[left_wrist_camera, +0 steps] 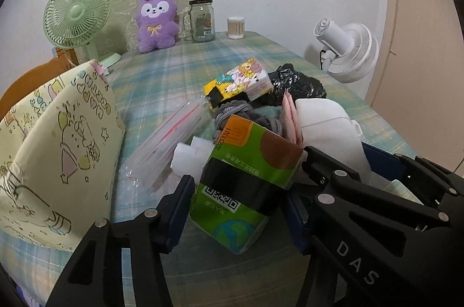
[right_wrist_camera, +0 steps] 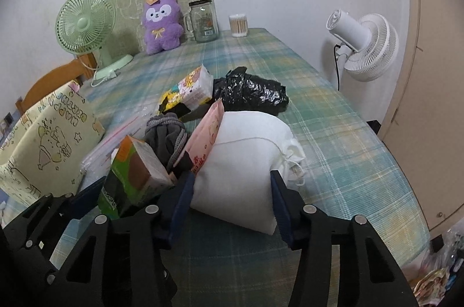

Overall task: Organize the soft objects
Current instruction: 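Grasp the green tissue pack with the left tool while the right tool grasps the white cloth bundle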

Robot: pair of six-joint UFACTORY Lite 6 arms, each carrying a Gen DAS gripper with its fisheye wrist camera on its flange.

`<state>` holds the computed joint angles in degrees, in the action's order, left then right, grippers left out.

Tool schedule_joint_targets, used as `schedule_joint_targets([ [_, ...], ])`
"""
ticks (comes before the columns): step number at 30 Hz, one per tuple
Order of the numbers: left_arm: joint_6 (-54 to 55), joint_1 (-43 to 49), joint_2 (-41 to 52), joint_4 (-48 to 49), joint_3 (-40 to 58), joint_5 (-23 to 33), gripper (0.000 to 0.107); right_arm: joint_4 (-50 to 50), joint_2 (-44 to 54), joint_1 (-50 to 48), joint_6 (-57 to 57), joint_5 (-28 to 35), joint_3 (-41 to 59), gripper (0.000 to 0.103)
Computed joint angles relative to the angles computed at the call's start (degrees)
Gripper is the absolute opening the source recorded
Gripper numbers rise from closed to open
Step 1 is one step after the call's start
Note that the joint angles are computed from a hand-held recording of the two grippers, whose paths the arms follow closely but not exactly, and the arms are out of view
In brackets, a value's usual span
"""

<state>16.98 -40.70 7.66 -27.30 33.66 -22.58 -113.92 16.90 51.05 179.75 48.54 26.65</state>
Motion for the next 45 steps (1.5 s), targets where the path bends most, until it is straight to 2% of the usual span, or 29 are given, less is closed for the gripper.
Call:
schedule_joint_targets([
  [10, 10.2, -1.0, -5.8, -10.4, 1.4, 3.8, 0.059, 8.4, -10.0, 1.4, -9.1, 1.0, -2.5, 0.053],
  [21, 33.6, -2.0, -12.1, -32.8, 4.8, 8.0, 0.059, 19.9, -21.9, 4.6, -23.8, 3.6, -3.0, 0.053],
  [29, 44.7, -2.1, -16.6, -43.9, 5.6, 9.1, 0.059, 27.0, -27.8, 8.9, -32.3, 8.1, -1.7, 0.053],
  [35, 54.4, -1.2, -19.2, -53.0, 6.4, 10.2, 0.059, 29.4, -29.2, 10.8, -36.1, 9.8, 0.6, 0.053],
  [45, 64.1, 3.3, -23.4, -59.8, 6.1, 12.1, 0.059, 31.2, -25.0, 13.0, -39.6, 12.1, 8.2, 0.053],
])
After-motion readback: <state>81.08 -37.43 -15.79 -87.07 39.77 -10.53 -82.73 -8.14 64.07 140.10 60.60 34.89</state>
